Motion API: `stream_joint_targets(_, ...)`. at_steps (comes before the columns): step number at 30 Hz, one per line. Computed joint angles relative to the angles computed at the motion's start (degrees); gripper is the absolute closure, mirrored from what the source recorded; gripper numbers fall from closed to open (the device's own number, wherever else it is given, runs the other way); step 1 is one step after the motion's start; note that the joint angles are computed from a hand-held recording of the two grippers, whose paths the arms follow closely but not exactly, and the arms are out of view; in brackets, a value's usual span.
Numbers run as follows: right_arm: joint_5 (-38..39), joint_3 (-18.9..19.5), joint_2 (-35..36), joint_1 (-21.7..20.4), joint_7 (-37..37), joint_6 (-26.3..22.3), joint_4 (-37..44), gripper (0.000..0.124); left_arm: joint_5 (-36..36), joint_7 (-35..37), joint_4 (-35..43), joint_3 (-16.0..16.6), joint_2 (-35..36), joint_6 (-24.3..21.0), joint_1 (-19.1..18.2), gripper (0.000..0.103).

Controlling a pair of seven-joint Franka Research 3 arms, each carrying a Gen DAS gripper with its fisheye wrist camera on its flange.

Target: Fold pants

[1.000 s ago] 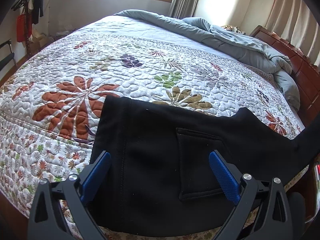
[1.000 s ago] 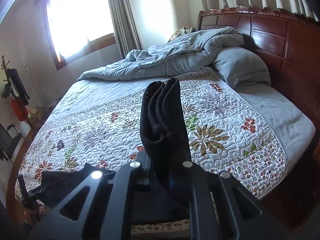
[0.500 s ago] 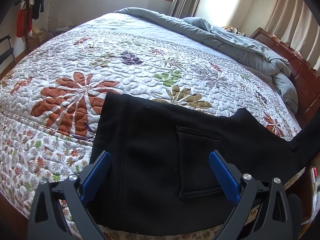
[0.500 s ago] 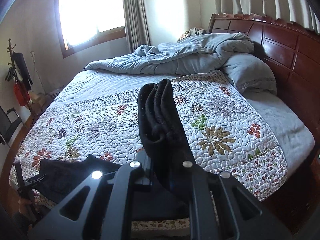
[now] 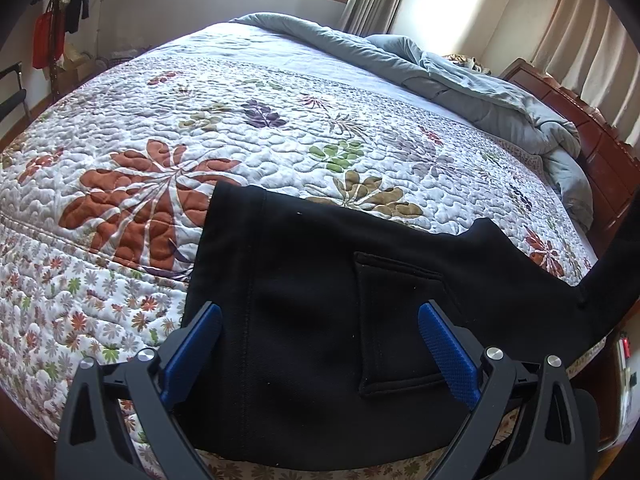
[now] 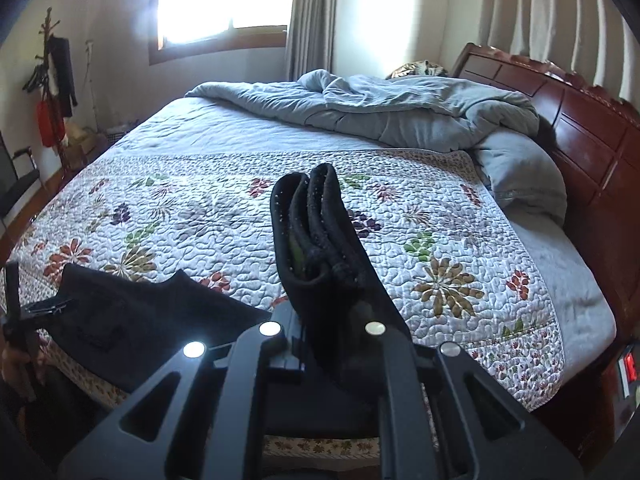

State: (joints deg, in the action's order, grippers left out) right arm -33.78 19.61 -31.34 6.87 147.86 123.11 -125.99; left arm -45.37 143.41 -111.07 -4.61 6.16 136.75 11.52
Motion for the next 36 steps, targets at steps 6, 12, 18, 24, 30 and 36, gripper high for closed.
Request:
stream_joint_targets(6, -1.24, 0.64, 4.57, 1.16, -1.58, -0.80, 2.25, 0.114, -0.24, 0.04, -0.13, 0.01, -0.06, 0.11, 0.02, 0.004)
stream_joint_targets(12, -3.32, -0.18, 10.40, 4.57, -3.32, -2.36, 4.76, 0.114, -0.45, -0.08, -0.20, 0.05, -0.16, 0.08, 0.04, 0.004)
stream_joint_targets(18, -5.72, -1.68, 17.09, 9.03, -5.75, -5.36, 7.95, 0.115, -0.40, -0.20, -0.08, 0.11, -0.08, -0.06, 0.02, 0.004)
stream_joint_targets(24, -7.83, -3.99, 22.63, 13.39, -7.56, -7.87, 10.22, 0.115, -0.19, -0.71, 0.27, 0.09, 0.10, -0.63, 0.08, 0.004)
stream_joint_targets(30, -10.51, -6.32, 28.76, 17.55, -10.89, -10.98, 12.50, 0.115, 0.06, -1.05, 0.56, -0.02, 0.35, -0.75, 0.15, 0.004)
stream_joint_targets(36, -11.82, -8.21, 32.14, 20.69, -13.27, -11.71, 13.45, 0.115, 0.21, -1.21, 0.79, -0.14, 0.56, -0.84, 0.23, 0.004)
